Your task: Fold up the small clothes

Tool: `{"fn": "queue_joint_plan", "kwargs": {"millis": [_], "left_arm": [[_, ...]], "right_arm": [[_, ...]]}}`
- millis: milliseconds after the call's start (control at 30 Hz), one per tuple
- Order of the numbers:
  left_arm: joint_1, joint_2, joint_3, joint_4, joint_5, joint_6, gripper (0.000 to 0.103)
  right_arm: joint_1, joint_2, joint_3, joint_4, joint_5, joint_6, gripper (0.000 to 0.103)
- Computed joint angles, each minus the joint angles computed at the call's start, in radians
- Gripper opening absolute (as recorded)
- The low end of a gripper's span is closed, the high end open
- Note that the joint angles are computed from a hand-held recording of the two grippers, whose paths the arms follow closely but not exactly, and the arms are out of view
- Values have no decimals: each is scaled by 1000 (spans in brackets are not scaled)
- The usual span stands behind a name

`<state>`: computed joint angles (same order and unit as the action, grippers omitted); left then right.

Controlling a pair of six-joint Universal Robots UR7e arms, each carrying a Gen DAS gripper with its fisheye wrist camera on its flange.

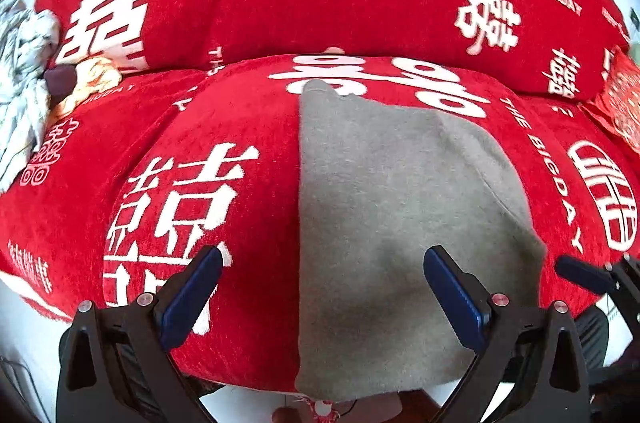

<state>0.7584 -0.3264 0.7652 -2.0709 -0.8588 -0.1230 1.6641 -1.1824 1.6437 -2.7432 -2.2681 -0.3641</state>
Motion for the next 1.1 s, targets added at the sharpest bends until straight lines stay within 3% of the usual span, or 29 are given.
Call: {"fn": "queue_joint_plan", "kwargs": {"millis": [133,400,1100], "left_arm": [[3,3,-15,51,-28,-28,101],[3,-1,-2,68,-15,-74,101],[-5,-17,20,104,38,-123,101]], "right_arm": [[14,9,-7,0,-38,21,75],[18,22,-24,27,-79,46,77],[23,26,-43,63,-85,46,77]]}}
